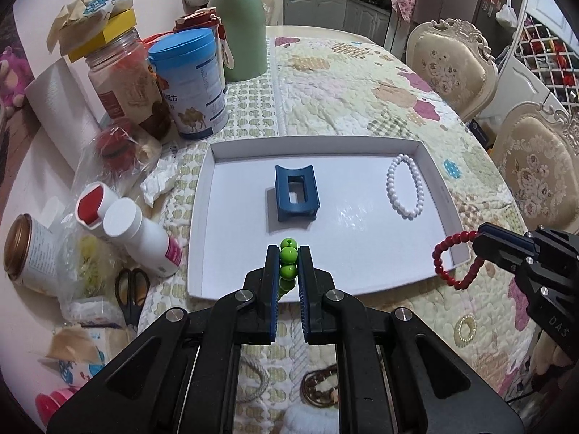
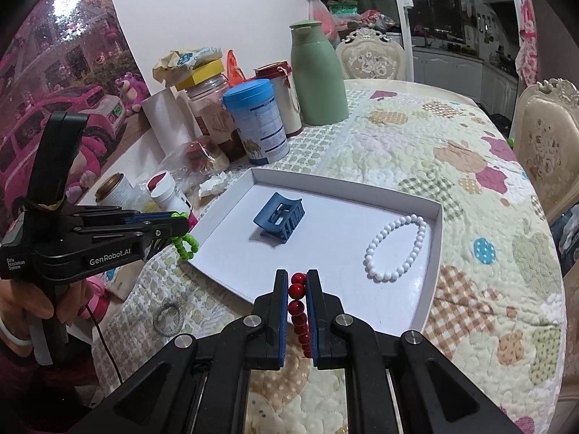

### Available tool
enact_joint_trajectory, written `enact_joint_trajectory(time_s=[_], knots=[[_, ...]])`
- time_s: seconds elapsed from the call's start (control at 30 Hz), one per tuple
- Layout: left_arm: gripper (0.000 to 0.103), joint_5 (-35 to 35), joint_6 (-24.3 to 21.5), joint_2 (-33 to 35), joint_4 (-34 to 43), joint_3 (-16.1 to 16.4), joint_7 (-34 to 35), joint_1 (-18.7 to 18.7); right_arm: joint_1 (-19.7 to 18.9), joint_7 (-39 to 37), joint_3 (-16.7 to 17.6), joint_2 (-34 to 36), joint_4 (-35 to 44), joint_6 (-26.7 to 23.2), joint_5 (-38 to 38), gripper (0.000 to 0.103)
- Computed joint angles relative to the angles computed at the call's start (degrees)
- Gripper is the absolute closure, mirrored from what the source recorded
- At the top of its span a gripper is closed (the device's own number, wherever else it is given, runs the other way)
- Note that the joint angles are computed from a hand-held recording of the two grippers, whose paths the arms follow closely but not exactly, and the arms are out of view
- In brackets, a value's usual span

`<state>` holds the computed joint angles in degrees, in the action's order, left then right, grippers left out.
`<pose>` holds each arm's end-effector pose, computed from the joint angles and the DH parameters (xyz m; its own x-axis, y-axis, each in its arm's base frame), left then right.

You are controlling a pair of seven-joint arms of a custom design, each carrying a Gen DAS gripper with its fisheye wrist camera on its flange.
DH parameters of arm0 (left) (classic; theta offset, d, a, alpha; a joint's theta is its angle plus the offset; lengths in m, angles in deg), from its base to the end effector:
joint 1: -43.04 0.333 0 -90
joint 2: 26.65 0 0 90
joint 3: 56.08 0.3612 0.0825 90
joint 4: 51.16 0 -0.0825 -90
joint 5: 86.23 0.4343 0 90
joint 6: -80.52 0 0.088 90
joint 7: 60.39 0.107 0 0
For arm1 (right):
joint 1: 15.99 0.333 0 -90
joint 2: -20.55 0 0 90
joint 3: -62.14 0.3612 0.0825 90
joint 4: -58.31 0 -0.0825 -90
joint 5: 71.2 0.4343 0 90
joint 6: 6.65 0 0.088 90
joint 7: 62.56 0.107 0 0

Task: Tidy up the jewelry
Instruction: 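Lower both bracelets into the white tray beside the clip and open both tools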

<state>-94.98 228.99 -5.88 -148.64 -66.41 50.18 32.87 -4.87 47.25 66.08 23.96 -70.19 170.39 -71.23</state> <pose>0.7149 -0.2460 0.4638 -0.5503 -0.8349 0.0123 -0.7126 0.4620 -0.5279 0.5989 0.1606 0.4469 0.0136 -0.9698 -0.2437 -0.7296 0.1570 -0.6656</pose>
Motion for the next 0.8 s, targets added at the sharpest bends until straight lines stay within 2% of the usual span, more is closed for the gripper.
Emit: enact_joint_trajectory(time_s=[0.3,0.6,0.73,0.8], knots=[[0.095,1.9,-2.7,5.7,7.7,1.0,-1.8,-0.8,-1.7,-3.5,2.1,5.2,6.3,-2.7,2.7,0.094],[0.095,3.4,-6.9,11.5,15.0,1.7,-4.1,-1.1,-5.6,-11.8,7.0,10.7,12.9,-6.7,9.6,0.094],[0.095,4.0,-9.1,14.4,18.5,1.8,-4.7,-1.6,-5.9,-14.1,6.7,14.2,17.0,-9.5,9.9,0.094],[0.095,4.4,-10.0,15.9,20.4,2.0,-5.3,-1.9,-5.5,-13.7,5.4,16.4,19.6,-11.1,8.8,0.094]])
